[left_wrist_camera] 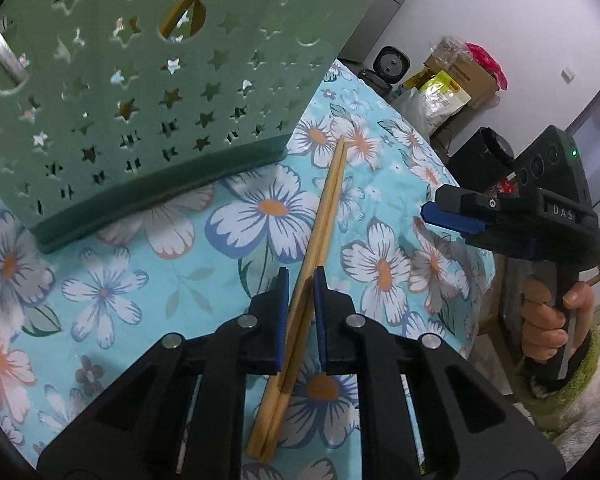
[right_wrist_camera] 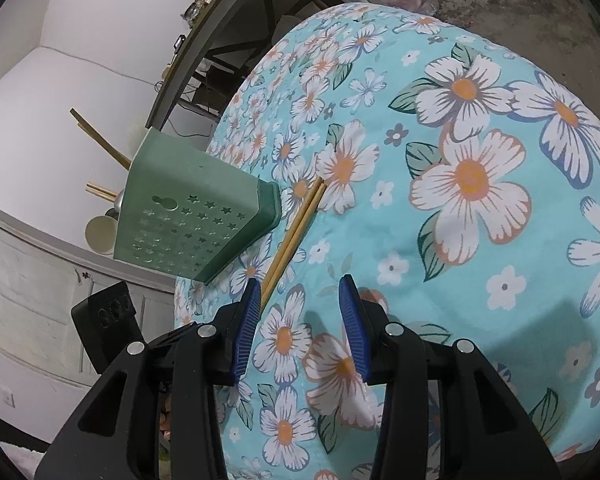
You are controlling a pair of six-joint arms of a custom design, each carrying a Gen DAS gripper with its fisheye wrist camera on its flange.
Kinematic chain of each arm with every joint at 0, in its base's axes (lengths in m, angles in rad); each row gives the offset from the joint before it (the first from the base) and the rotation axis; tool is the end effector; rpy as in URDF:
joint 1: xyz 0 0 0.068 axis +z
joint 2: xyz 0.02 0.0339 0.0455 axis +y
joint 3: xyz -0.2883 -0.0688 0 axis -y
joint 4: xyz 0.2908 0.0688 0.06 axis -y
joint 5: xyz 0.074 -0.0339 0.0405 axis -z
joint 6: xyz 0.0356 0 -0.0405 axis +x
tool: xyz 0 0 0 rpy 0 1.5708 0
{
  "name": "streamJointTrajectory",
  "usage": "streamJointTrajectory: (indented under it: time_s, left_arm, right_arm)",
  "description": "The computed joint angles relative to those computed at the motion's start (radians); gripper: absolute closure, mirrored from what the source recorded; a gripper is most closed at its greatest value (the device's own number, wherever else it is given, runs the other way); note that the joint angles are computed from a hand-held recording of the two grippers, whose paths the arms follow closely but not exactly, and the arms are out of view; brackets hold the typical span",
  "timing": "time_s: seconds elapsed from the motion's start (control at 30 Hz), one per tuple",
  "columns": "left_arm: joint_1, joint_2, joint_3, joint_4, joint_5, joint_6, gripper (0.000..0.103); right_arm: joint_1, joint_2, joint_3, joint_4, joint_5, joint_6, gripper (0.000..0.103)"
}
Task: Organize utensils
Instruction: 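Grasp a wooden chopstick with the left tool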
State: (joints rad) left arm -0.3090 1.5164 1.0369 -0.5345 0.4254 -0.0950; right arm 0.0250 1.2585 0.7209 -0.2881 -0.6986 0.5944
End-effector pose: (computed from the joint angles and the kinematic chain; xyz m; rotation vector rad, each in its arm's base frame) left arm 0.3254 -0.1193 0.2301 0.4366 2.5640 -0.6981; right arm 0.2799 0.0299 0.2161 0.3476 2.4089 1.1229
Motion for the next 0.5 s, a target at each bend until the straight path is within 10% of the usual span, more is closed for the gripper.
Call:
streamJointTrajectory:
  time_s: [0.5]
  left_arm:
    - [-0.006,-0.042,-0.023,0.009,-0.013,-0.055,0.098]
  right_arm:
    - [0.000,-0.031,-0.001,-0.017,0.002,-0.002,0.062]
